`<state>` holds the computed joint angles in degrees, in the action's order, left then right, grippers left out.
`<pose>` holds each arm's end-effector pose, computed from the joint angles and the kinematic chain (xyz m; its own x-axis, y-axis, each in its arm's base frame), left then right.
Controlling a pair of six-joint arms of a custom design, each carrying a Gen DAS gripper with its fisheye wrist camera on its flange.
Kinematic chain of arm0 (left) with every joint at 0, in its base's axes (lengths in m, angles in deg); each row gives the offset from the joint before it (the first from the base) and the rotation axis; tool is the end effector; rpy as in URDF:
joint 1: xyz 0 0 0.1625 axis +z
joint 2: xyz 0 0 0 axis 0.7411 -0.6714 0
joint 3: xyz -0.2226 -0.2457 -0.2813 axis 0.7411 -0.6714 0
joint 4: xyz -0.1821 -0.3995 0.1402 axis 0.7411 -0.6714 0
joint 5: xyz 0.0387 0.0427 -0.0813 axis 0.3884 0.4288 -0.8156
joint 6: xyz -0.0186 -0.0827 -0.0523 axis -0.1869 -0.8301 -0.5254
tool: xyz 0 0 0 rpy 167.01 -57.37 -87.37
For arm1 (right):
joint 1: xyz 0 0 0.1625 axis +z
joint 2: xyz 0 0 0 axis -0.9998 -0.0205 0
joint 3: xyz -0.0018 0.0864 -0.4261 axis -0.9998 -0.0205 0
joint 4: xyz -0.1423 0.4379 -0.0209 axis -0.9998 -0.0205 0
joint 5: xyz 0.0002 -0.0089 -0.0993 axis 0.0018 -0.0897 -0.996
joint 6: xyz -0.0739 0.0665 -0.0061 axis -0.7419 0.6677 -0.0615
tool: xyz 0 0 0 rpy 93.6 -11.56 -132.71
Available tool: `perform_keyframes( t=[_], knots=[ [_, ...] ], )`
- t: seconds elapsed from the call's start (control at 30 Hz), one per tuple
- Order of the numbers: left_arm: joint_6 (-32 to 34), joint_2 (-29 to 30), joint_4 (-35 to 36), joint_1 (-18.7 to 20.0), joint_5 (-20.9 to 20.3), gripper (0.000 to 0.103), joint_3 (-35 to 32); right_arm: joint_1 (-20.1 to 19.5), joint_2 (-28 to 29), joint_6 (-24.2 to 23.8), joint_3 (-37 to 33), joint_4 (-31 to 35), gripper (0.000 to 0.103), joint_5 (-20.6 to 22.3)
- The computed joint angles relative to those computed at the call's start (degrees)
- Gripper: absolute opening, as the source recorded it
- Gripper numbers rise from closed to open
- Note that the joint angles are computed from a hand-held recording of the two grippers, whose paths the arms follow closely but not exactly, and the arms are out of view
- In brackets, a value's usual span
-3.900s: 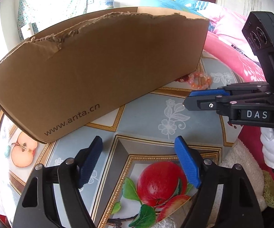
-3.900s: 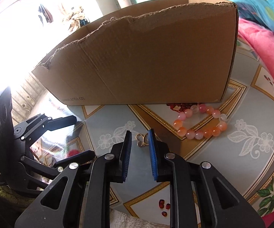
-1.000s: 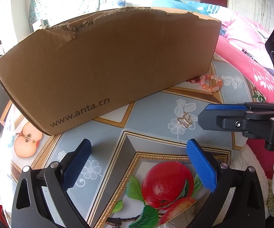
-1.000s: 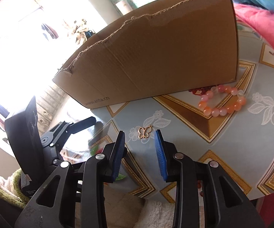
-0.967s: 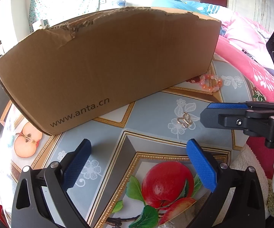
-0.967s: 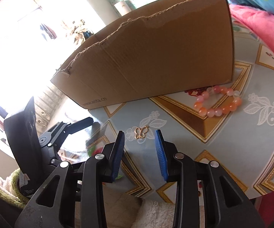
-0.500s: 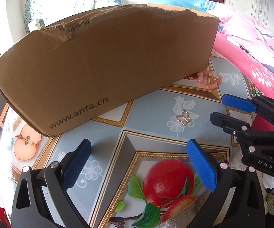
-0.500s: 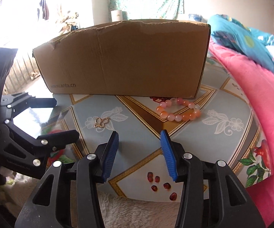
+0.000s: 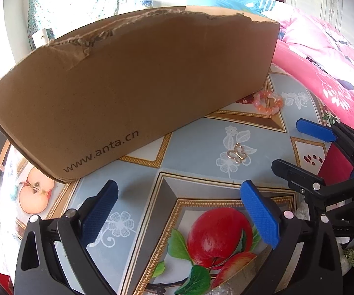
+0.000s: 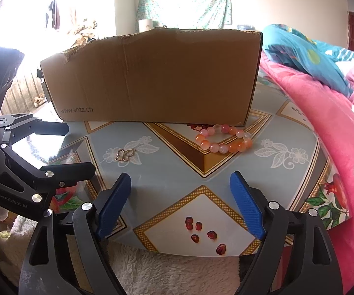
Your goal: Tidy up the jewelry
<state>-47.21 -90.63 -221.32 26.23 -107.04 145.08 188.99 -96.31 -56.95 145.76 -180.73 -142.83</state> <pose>-0.0075 -0.7815 0.2546 -0.6746 -0.0545 -0.7362 0.4363 0.7750 -0.4572 0.2602 -0.7895 -0.0738 -0.5388 -0.6519 0.5336 -0.8403 0.4615 -0.2846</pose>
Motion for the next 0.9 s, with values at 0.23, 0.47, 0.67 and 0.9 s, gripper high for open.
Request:
perform_keyframes(
  t=[0.23, 0.47, 0.67, 0.9],
  knots=[
    [0.58, -1.01, 0.26, -0.39, -5.65, 0.075, -0.23, -0.19, 0.1, -0.25, -0.05, -0.14, 0.081, 1.11],
    [2.01, 0.51, 5.43, -0.79, -8.84, 0.05, -3.08, -0.39, -0.68, -0.01, 1.44, -1.17, 0.081, 1.6],
    [0.07, 1.84, 11.53, -1.02, -7.6, 0.029, -5.44, -0.56, -1.18, -0.78, 2.94, -2.37, 0.081, 2.4],
    [-0.46, 2.7, 11.53, -1.22, -4.99, 0.024, -5.92, -0.67, -1.48, -1.03, 3.9, -3.12, 0.081, 3.06]
  ],
)
